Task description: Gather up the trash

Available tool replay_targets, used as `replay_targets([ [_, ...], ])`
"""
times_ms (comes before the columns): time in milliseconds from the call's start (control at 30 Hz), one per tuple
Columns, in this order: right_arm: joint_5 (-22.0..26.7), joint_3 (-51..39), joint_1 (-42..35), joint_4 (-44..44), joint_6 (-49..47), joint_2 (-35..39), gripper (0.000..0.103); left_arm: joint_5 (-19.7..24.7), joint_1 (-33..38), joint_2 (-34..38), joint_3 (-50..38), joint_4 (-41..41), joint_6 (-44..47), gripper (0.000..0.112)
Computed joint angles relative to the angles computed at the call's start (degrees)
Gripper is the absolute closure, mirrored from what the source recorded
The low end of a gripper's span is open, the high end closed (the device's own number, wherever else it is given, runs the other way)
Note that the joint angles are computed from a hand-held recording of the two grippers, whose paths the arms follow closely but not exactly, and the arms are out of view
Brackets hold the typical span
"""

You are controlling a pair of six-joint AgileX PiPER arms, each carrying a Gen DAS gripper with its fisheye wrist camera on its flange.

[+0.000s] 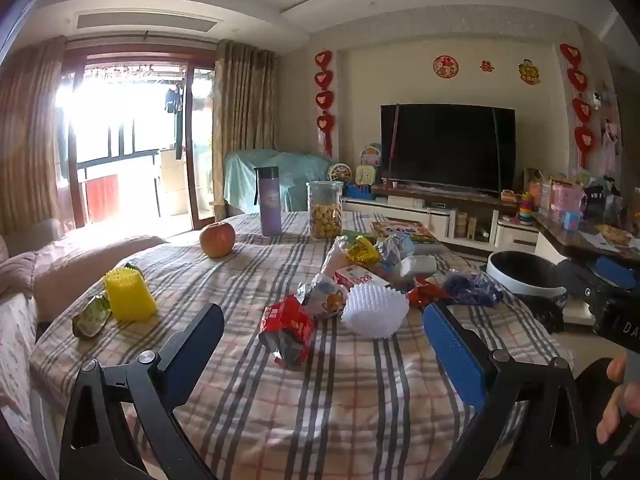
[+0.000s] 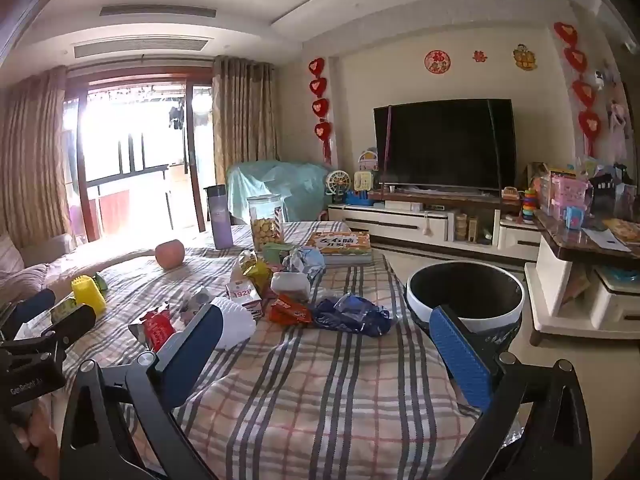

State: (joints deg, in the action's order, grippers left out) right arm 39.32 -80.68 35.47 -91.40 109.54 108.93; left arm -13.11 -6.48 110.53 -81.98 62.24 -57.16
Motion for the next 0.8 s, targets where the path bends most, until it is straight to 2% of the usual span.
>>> replay_targets([
  [100,0.09,0.59,-0.18,-0.32,0.04,-0.63,0.000,0.24,-0.35,-0.73,1.16,-4.37,4.15,0.011],
  [167,-0.97,0.86,-0.51,-0.83,1.13,-0.31,0.000,-1.02,0.55,-0.45,1.06,-3.15,2.17,0.011],
  [267,-0.54,0.19,-0.08,-0.76,1.10,0.34,0.000,-0.43,0.57,0.16,-0.34,1.91,-2.88,0.011],
  [433,-1.26,0.72,-0.47,-0.58,1.64,-0.38,0.000,-0.97,1.22,-1.10,1.28,1.97,-2.73,0.011],
  [500,-1.22,0.96,-0.33,-0.88,1.99,-0.55,0.000,0.18,0.34,0.69,-0.80,3.29,-4.01,0.011],
  [800,-1.12,0.66,-0.16,-0.41,1.27,-0.48,0.000,-0.27,0.59,0.81,-0.82,4.28,-5.15,0.011],
])
